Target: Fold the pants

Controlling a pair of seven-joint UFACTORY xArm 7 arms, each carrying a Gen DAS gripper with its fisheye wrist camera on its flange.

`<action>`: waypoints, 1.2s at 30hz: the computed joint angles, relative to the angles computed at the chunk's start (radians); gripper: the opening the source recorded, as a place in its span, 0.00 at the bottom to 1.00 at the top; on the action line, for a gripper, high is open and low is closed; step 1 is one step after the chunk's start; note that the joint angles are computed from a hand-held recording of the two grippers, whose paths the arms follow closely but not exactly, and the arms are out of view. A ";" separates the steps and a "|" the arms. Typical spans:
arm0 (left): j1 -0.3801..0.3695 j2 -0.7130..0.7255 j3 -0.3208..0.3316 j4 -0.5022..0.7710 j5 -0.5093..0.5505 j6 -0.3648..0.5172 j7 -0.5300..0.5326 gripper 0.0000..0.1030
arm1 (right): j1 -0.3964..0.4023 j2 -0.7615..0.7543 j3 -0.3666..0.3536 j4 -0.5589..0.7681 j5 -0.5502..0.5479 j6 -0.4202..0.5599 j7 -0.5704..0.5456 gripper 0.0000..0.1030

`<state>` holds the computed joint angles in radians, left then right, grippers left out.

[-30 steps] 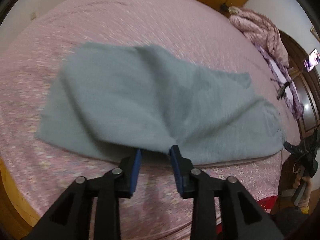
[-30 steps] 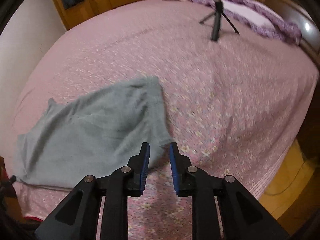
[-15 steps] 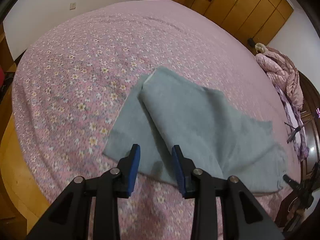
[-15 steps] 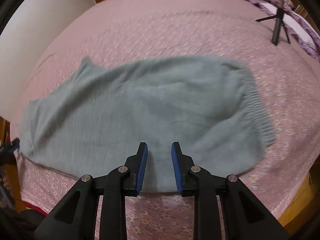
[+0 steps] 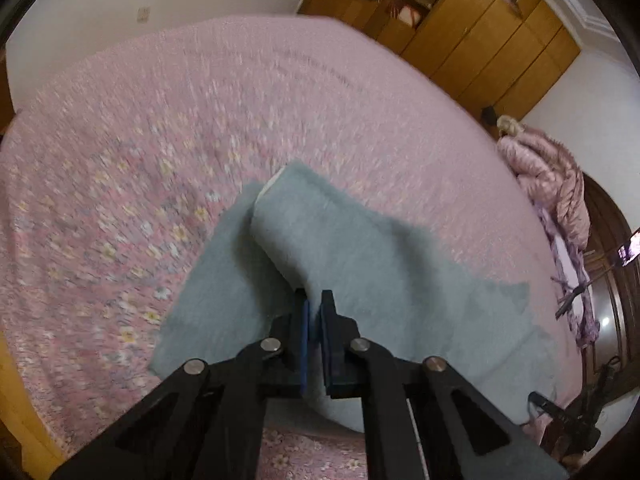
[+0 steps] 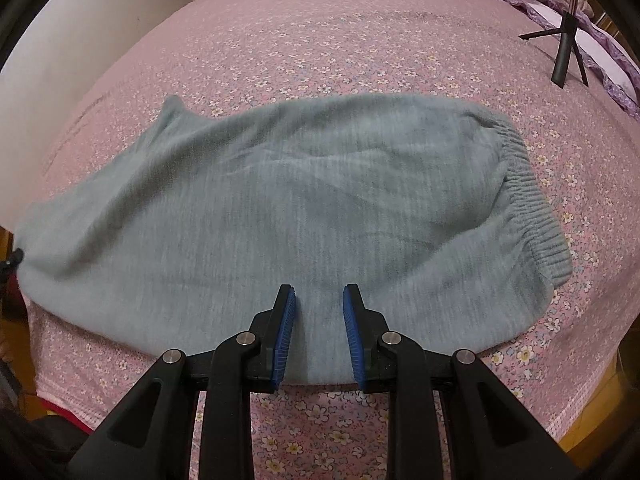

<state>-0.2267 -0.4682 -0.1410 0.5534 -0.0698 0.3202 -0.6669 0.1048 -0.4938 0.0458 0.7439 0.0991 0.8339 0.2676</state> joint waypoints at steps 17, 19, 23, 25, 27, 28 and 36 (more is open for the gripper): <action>0.094 -0.182 -0.059 -0.059 0.202 0.209 -0.182 0.16 | 0.001 -0.001 0.000 -0.007 -0.001 -0.010 -0.008 0.25; 0.072 -0.196 -0.034 -0.079 0.167 0.185 -0.163 0.17 | 0.003 -0.001 -0.001 -0.010 0.003 -0.015 -0.009 0.25; 0.018 -0.140 0.007 -0.083 0.095 0.093 -0.088 0.29 | 0.004 -0.004 -0.009 -0.011 0.014 -0.015 -0.016 0.25; 0.047 -0.095 -0.038 -0.047 0.120 0.113 -0.092 0.33 | 0.004 -0.007 -0.010 -0.016 0.016 -0.021 -0.021 0.25; 0.101 -0.058 -0.104 -0.003 0.180 0.176 -0.146 0.08 | 0.004 -0.010 -0.011 -0.020 0.017 -0.024 -0.024 0.25; 0.108 -0.057 -0.118 0.002 0.196 0.179 -0.173 0.06 | 0.004 -0.011 -0.011 -0.021 0.018 -0.024 -0.025 0.25; 0.004 0.009 -0.115 0.086 0.241 0.117 -0.091 0.06 | 0.006 -0.019 -0.013 -0.030 0.028 -0.032 -0.029 0.25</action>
<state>-0.2226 -0.4593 -0.2565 0.6398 0.1711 0.4368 -0.7580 0.1105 -0.5131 0.0325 0.7140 0.1271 0.8015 0.2385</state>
